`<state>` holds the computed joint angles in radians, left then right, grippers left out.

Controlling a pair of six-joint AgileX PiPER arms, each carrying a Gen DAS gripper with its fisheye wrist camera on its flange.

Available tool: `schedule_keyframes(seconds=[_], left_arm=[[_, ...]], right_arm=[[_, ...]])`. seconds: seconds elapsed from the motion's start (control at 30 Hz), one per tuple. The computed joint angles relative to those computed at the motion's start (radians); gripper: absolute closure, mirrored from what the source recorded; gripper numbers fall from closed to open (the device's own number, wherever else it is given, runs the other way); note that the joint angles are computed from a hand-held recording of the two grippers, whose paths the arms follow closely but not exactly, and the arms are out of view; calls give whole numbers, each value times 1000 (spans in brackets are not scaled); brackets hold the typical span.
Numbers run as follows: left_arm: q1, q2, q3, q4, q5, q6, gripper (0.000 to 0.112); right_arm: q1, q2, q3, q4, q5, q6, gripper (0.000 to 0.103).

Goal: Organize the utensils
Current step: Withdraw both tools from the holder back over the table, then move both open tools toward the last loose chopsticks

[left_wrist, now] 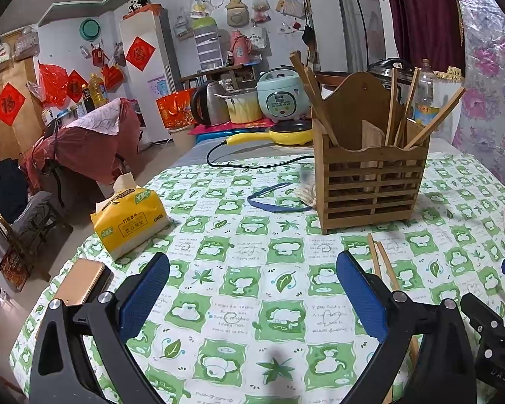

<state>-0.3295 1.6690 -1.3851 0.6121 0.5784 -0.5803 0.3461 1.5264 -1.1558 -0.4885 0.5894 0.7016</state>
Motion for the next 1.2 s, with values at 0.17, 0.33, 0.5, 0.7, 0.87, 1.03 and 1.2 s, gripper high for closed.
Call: schedule_keyframes(seconds=[0.17,0.33,0.5,0.7,0.87,1.03,1.2], left_arm=[[-1,-2,5,6,-3,-2,15],[17,-14,31,-114,-19,125,15],[48,-35,100,-393,4,428,15],[60,-93,185,-603,8,704,15],[79,-92,188,-792,84,945,15],[63,-50,147,-790,157,962,15],[81,12,83,-734,209,871,15]], right_arm=[[4,-7,11,-2,0,6,21],[-14,-46,54,25,-21,8,21],[-68,-102,109,79,-64,20,20],[-45,-140,139,-20,-59,114,20],[-47,-166,160,-42,-63,137,20],[-55,-175,167,-27,-71,129,20],[-48,-170,166,-33,-71,131,20]])
